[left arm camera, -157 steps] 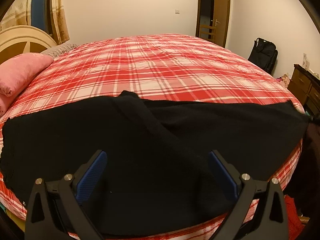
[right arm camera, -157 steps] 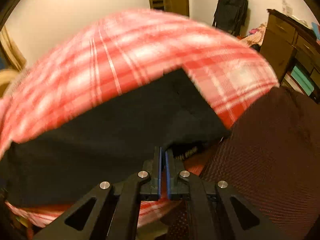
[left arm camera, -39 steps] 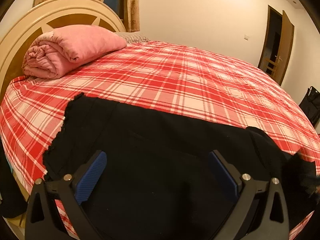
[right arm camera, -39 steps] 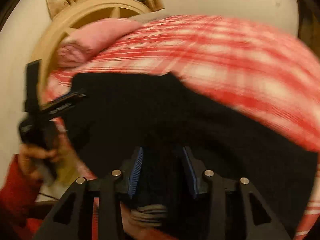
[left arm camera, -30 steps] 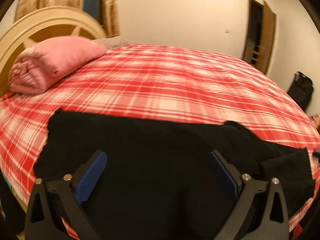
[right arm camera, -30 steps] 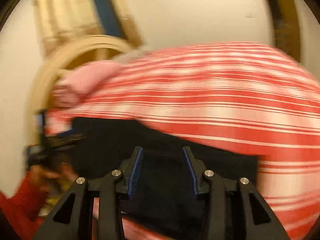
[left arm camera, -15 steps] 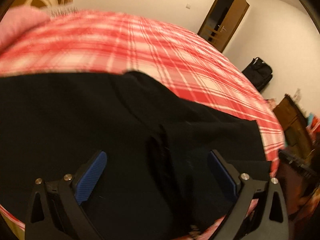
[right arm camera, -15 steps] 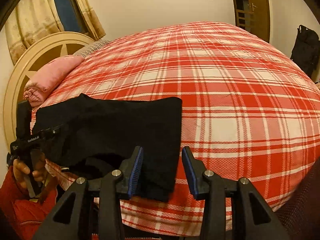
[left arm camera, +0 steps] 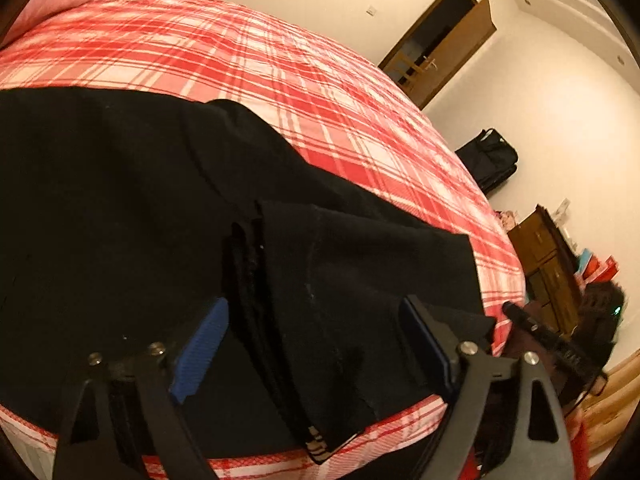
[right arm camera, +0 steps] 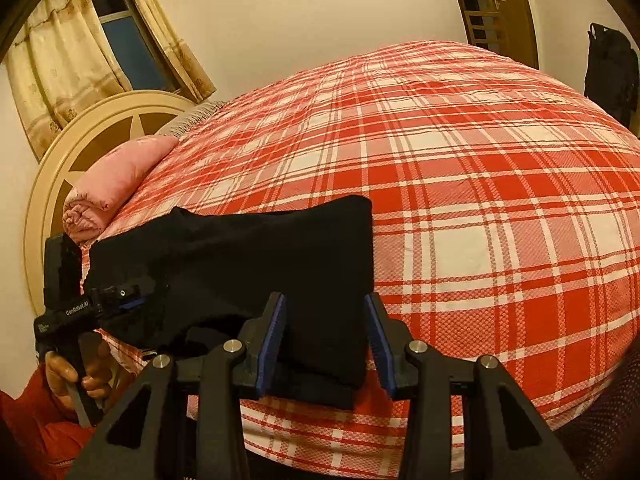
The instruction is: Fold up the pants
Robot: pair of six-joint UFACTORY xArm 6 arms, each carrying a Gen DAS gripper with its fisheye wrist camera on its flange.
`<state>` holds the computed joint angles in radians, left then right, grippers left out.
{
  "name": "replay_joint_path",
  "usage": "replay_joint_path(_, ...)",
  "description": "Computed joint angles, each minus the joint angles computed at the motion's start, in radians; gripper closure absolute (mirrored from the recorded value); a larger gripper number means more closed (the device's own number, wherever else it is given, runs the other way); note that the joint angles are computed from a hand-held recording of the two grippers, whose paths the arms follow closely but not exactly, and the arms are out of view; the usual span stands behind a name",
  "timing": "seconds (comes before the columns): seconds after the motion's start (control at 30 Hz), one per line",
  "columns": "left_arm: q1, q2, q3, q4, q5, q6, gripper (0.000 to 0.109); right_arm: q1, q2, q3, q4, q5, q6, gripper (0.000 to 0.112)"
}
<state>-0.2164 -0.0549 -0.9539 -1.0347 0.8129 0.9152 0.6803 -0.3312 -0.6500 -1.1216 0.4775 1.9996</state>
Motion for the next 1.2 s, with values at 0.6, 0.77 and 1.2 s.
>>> replay_joint_path(0.6,0.084,0.052,-0.16,-0.172,0.329,0.088,0.101,0.014,-0.119,0.061,0.015,0.062,-0.021,0.07)
replay_joint_path(0.77,0.098,0.054,-0.181,-0.098,0.292,0.109,0.101,0.013,-0.062,0.04,0.028,0.017,-0.071,0.07)
replay_joint_path(1.2,0.072,0.124,-0.153,0.092,0.202,0.01,0.101,0.025,0.123,-0.032,0.241,-0.035,-0.553,0.095)
